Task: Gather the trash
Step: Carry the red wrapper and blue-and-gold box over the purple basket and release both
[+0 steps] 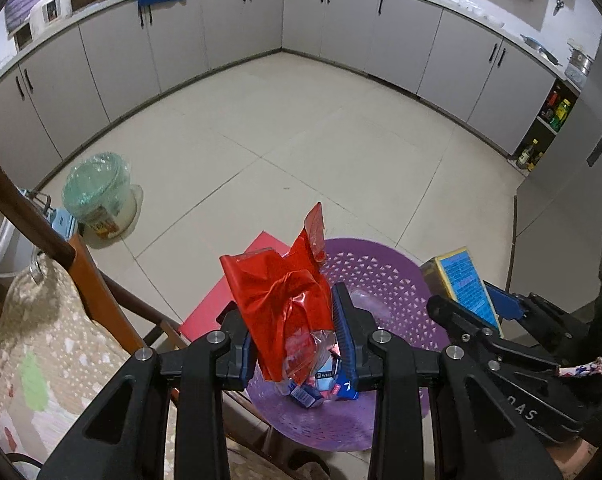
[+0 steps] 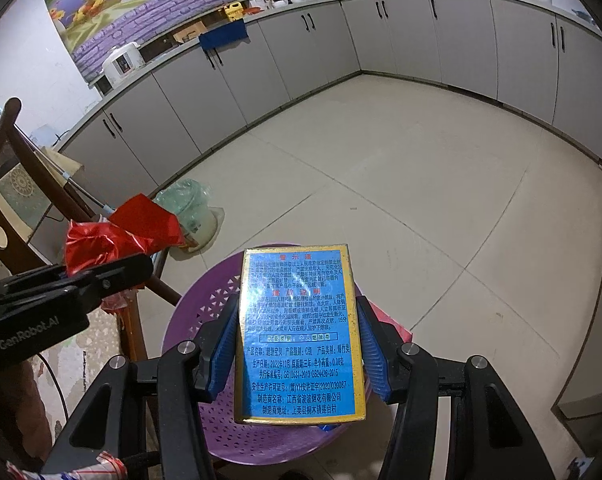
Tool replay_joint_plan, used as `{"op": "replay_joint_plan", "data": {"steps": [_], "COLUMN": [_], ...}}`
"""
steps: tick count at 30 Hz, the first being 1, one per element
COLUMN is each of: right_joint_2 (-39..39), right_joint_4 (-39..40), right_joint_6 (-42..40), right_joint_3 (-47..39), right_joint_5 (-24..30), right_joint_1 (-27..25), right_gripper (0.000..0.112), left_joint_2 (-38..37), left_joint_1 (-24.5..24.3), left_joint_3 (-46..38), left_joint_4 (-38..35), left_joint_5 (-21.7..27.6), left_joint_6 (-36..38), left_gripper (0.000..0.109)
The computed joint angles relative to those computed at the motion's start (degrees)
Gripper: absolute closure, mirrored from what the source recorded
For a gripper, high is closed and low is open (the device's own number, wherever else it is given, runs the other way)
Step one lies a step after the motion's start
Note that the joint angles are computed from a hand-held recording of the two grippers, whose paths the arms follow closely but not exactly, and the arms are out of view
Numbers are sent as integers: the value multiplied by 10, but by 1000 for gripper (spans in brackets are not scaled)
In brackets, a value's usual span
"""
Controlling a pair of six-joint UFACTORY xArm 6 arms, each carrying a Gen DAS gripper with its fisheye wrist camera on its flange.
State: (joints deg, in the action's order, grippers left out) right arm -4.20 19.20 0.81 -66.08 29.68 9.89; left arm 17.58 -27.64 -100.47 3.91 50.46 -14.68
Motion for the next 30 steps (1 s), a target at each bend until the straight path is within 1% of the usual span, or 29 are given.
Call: {"op": "replay_joint_plan", "data": {"steps": [3, 10, 16, 18, 19, 20, 22, 23, 25, 27, 30], "right_joint_2": [5, 33, 39, 43, 43, 44, 44, 40, 35, 31, 21], "right_joint_4": [-3, -12, -19, -19, -18, -14, -10, -10, -3, -10, -14], "right_joint_6": [1, 9, 16, 17, 17, 13, 13, 14, 10, 17, 25], "right_joint_3": [-1, -32, -34, -37, -37, -38, -37, -30, -23, -20, -12], "right_joint_5": [0, 10, 9, 8, 8, 7, 2, -2, -9, -14, -18], "right_joint_1": [2, 5, 7, 8, 9, 9, 9, 9, 8, 8, 9], "right_gripper": [53, 53, 53, 53, 53, 52, 51, 51, 50, 46, 44], "left_joint_2": [2, 8, 10, 6, 3, -1, -13, -20, -31, -43, -69], "left_joint_1": [4, 8, 12, 15, 16, 17, 19, 20, 21, 21, 16], "left_joint_3": [5, 5, 9, 16, 20, 25, 40, 48, 57, 67, 91], "left_joint_4": [-4, -13, -28, -43, -53, -60, -64, -67, -78, -83, -54], "left_joint_5": [-2, -3, -10, -18, -22, -29, -47, -57, -65, -68, -82], "left_joint_6": [-1, -2, 6, 17, 24, 27, 25, 25, 32, 35, 18], "left_gripper": [77, 77, 76, 73, 67, 57, 45, 43, 42, 41, 38]}}
